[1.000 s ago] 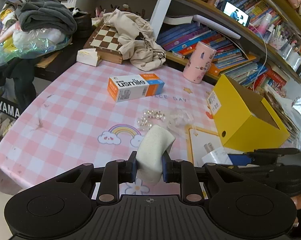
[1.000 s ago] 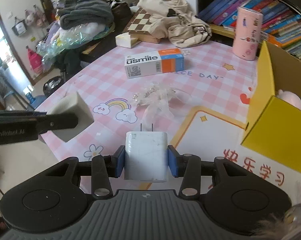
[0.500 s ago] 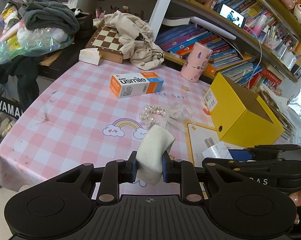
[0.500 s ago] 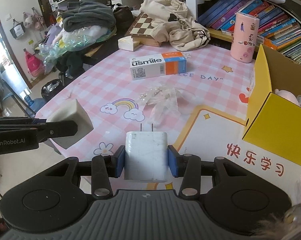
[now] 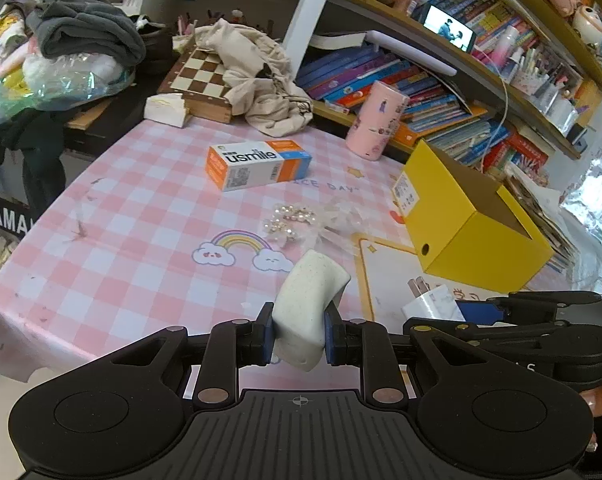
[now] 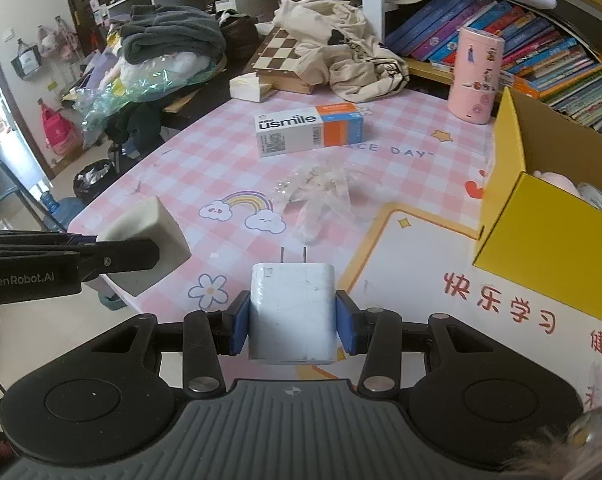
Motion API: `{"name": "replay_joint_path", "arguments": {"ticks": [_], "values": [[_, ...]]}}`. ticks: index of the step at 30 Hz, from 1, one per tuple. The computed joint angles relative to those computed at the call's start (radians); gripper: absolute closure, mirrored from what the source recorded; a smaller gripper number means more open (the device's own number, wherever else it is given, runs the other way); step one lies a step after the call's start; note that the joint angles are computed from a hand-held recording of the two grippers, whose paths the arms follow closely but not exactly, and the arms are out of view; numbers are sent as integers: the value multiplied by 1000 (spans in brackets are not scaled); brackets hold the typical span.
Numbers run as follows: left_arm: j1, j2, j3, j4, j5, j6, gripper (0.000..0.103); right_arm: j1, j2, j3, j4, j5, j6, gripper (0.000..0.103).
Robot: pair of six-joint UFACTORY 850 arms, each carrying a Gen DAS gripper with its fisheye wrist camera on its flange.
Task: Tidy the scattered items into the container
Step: 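Carry the foam block and white charger toward the yellow box with both grippers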
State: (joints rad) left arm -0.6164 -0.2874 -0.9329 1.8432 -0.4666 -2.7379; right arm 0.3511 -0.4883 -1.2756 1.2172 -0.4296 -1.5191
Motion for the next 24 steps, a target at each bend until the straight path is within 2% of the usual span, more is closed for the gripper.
{"name": "replay_joint_path", "arguments": {"ticks": [14, 24], "values": [[-7, -23, -30, 106, 50, -45, 81, -27, 47, 58, 14, 49, 30, 62], [-10, -38, -51, 124, 75, -41, 81, -45, 67, 87, 42, 78, 40, 62]]}}
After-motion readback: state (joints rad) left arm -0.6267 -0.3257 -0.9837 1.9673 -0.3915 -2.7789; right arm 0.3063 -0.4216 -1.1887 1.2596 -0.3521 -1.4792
